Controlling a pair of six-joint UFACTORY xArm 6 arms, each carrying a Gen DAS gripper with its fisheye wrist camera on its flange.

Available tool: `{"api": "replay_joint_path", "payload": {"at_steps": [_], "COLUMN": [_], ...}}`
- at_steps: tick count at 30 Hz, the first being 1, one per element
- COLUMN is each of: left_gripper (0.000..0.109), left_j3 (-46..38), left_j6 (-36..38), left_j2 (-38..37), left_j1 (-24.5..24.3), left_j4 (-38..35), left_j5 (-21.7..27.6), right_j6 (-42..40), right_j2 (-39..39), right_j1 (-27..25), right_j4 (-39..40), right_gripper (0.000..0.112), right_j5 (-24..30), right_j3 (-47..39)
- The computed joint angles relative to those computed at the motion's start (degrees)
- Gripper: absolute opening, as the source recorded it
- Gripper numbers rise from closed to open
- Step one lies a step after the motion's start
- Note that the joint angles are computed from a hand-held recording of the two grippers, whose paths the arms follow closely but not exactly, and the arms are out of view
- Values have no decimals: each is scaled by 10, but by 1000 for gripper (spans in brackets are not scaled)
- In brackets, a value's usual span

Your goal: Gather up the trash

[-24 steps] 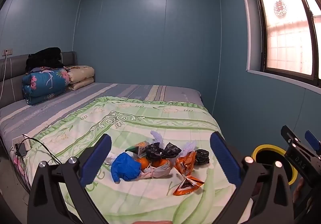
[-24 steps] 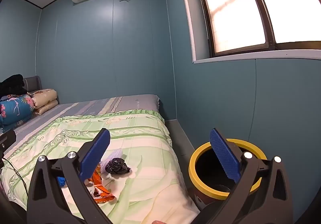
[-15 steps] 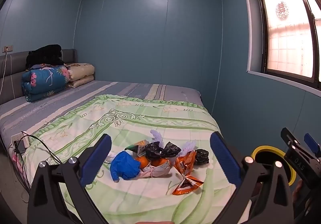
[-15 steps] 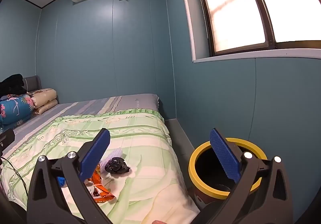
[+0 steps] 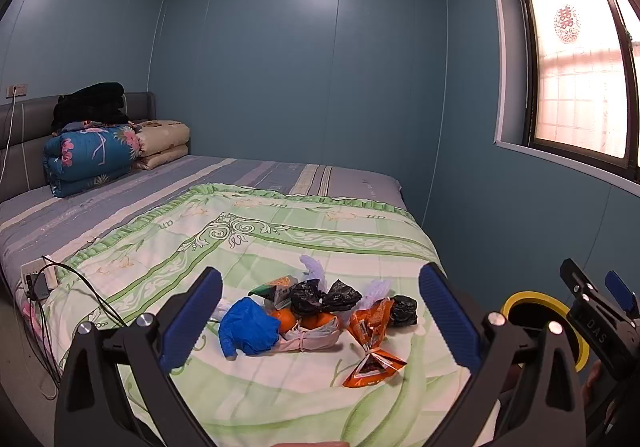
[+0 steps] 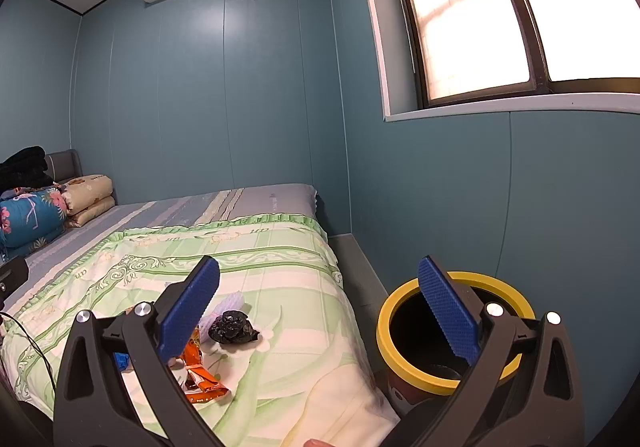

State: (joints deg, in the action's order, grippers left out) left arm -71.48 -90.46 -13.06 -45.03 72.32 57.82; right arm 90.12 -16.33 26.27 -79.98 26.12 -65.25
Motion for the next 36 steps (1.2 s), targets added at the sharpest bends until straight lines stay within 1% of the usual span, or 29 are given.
{"api": "replay_joint_path", "payload": {"at_steps": [36], "left_gripper": [95], "left_j3": [8], "left_j6": [3], "left_j2": [-8], "left_j1": [5], "left_j4": [-14], "left_j5": [-7], "right_j6": [8], "right_j2": [5], "right_j1": [5], "right_j4": [-4], "right_gripper": [95], "right_j5": [5], "right_j3": [1]}}
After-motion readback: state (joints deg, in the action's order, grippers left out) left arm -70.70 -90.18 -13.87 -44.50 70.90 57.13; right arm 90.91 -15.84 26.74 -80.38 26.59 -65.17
